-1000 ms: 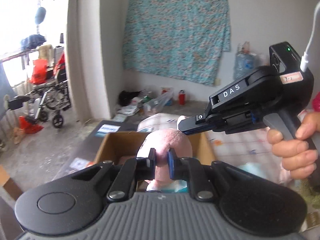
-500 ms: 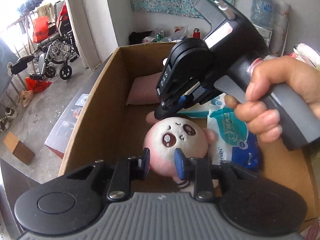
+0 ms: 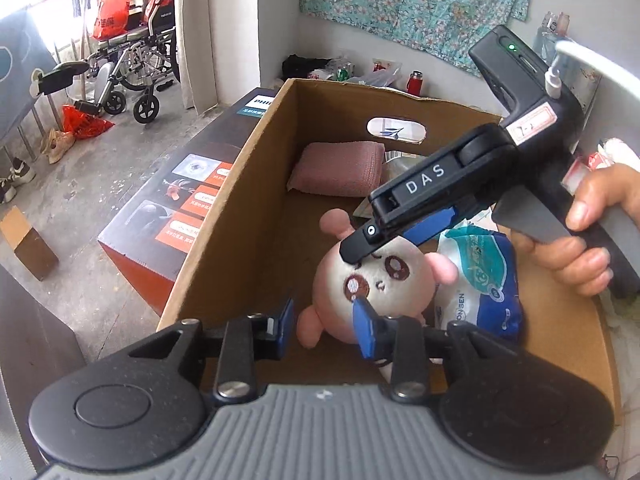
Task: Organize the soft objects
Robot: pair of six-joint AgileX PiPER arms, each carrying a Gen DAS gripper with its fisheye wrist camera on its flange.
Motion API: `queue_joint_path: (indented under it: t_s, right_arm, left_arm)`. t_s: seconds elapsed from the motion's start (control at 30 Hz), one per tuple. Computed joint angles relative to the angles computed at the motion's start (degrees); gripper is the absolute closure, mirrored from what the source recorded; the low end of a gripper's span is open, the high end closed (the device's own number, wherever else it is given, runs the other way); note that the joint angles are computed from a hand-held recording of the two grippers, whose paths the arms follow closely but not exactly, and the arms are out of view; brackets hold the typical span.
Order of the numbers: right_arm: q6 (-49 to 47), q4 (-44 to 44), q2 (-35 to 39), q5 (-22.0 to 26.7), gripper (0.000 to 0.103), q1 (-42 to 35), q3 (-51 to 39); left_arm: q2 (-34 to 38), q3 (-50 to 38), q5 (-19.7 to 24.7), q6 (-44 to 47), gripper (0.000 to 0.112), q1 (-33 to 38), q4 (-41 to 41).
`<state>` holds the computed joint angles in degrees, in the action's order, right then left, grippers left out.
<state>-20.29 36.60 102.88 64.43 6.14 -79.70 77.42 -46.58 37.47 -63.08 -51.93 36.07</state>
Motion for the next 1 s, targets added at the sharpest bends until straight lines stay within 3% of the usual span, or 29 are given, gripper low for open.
queue_joint_path:
  t_s: [0.1, 0.17, 0.33, 0.53, 0.63, 0.8, 1.0]
  right_arm:
    - [-2.24, 1.24, 0.63, 1.88, 0.02, 1.07, 0.03]
    - [-3.55, 3.28, 0.97, 2.95, 0.03, 0.82, 0.43]
    - [-2.82, 5.27, -0.59, 0.37, 0.036, -0.21, 2.82]
    - [0.84, 17.29, 1.25, -8.63, 0.035, -5.17, 5.42]
    - [3.45, 20.94, 3.91, -10.12, 0.033, -6.22, 5.86]
    - [4.41, 20.24, 5.21, -9.97, 0.026, -6.88, 6.97]
    - [6.57, 13.34, 0.69, -10.19, 0.023, -7.3, 5.04]
  left_arm:
    - [-1.1, 1.26, -0.34, -0.44, 0.078, 0.33, -0.33]
    - [-2.07, 2.11, -0.57, -1.36, 0.078, 0.23, -0.39]
    - [-4.5, 4.2, -1.28, -4.22, 0.078, -0.04, 0.69]
    - [-5.69, 5.59, -1.46, -5.53, 0.078, 0.19, 1.37]
    - [-5.66, 5.89, -1.76, -5.83, 0.078, 0.41, 1.54]
    - [-5.1, 5.8, -2.41, -5.39, 0.078, 1.16, 0.97]
    - [-5.15, 6.01, -2.67, -7.11, 0.075, 0.41, 2.65]
